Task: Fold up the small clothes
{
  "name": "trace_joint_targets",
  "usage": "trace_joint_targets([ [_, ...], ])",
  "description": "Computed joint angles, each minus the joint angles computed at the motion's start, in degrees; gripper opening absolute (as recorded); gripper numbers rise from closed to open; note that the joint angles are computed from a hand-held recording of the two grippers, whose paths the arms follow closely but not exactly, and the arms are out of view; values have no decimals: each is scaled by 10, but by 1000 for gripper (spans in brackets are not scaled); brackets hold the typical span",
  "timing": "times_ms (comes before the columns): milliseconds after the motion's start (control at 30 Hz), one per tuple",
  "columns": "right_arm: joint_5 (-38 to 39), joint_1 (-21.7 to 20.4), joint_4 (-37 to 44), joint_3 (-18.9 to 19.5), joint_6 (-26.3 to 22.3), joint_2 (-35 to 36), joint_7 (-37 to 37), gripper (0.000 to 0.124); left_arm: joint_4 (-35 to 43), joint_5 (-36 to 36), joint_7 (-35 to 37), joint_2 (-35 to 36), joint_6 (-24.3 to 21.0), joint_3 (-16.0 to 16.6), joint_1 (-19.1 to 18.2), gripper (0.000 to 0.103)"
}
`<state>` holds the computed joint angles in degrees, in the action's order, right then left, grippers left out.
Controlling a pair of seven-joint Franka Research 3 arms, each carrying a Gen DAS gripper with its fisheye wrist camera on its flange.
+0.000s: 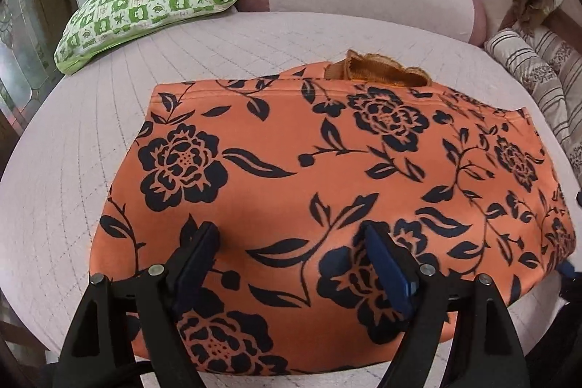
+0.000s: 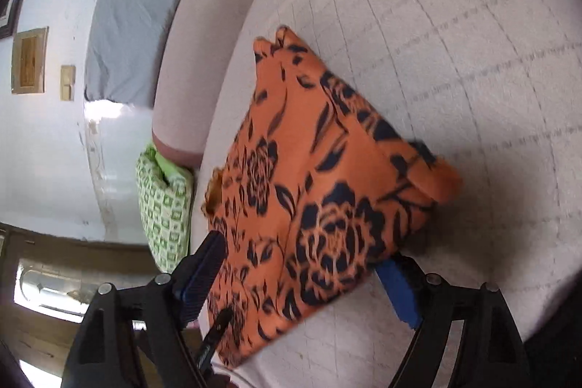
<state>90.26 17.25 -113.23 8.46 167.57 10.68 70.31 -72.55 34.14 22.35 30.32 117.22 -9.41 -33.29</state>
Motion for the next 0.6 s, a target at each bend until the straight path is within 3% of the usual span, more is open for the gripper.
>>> trace_joint_targets([
  [67,-49,11,7,-2,36,12,16,82,5,-1,3,4,-2,0,0,83],
  [200,-94,8,15,9,50,20,54,78,8,4,-2,-1,-4,4,-2,83],
  [367,-186,6,25,9,42,39,119,80,42,-10,18,28,-25,-1,3,83],
  [433,-179,-5,15,19,47,30,100,80,49,9,22,35,-37,10,-11,88],
  [467,-225,0,13,10,38,28,130,79,50,7,23,33,-38,9,-12,88],
  [533,-272,4,15,6,38,31,163,61,27,2,3,11,-21,9,-8,88],
  [567,-313,8,13,-3,27,32,196,33,4,23,-16,-9,-11,15,-15,88],
  [600,-315,-1,12,2,20,33,195,30,-10,45,-31,-21,-10,19,-22,88],
])
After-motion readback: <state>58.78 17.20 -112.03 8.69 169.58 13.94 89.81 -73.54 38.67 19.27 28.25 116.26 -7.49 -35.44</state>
